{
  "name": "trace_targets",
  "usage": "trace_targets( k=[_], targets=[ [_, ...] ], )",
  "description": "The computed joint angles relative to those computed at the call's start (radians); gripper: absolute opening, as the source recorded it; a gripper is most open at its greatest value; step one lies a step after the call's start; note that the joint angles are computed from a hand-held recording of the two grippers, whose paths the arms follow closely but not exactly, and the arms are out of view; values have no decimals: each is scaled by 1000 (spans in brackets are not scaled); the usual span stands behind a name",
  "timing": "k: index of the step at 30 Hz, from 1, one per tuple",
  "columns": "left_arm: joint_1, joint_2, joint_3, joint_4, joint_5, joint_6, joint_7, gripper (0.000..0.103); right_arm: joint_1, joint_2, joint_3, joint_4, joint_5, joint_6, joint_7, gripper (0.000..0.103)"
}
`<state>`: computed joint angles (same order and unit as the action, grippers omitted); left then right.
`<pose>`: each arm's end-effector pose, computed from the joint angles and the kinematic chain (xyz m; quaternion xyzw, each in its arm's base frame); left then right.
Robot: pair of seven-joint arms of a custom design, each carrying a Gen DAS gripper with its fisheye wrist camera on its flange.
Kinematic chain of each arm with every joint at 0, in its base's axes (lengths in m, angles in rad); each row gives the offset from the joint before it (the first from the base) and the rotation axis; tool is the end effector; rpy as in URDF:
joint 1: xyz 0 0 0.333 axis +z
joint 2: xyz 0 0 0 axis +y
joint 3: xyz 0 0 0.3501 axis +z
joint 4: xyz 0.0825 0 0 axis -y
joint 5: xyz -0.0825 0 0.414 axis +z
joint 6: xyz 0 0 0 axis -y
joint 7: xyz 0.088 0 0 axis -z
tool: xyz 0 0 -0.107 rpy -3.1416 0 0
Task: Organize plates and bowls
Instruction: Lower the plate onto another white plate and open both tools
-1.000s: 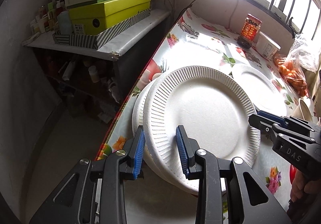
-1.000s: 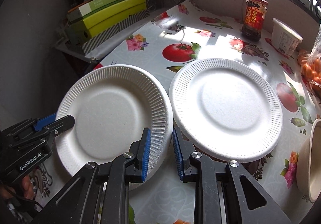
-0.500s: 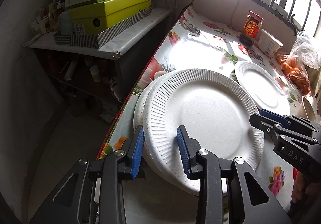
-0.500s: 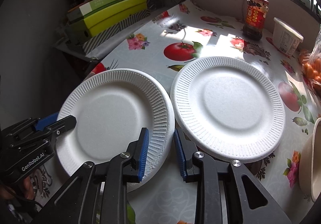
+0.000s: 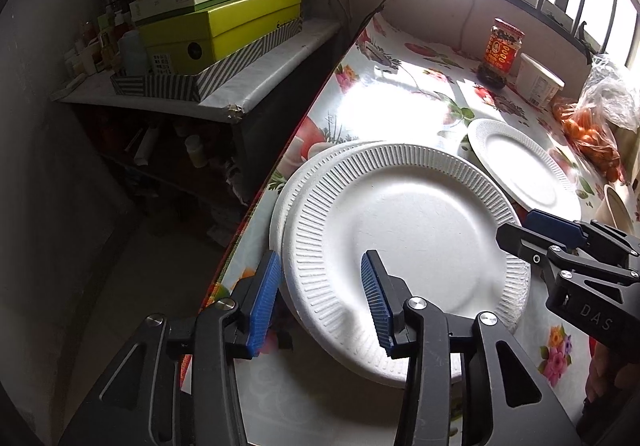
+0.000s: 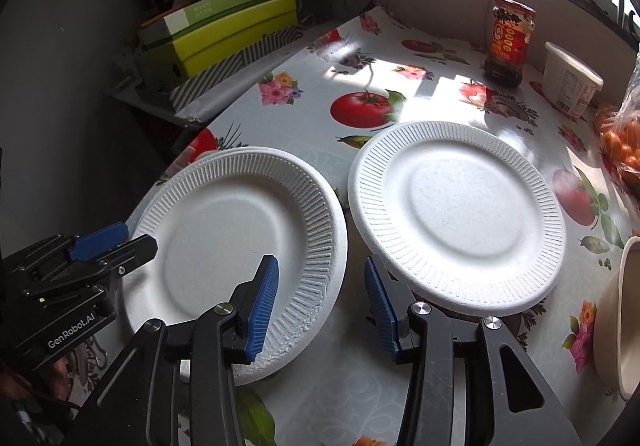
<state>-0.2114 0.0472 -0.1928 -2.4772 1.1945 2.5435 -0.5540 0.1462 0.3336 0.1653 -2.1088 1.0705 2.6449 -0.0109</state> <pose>0.4453 -0.2035 0.2796 -0.8605 0.3982 -0.1555 0.2770 0.5975 0.1653 0.2785 -0.9031 0.2857 -0.0314 0.3189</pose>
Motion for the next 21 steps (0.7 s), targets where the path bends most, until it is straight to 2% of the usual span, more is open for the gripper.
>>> trace_targets(
  k=[4, 11, 21],
  targets=[
    [-3, -13, -5, -3, -13, -14, 8, 48, -6, -10, 1, -5, 18, -2, -13, 46],
    [-19, -39, -25, 7, -17, -56, 20, 48, -18, -42, -9, -15, 74, -32, -61, 51],
    [-61, -46, -58, 78, -22, -177, 69, 49, -41, -79, -53, -4, 125, -90, -90, 54]
  ],
)
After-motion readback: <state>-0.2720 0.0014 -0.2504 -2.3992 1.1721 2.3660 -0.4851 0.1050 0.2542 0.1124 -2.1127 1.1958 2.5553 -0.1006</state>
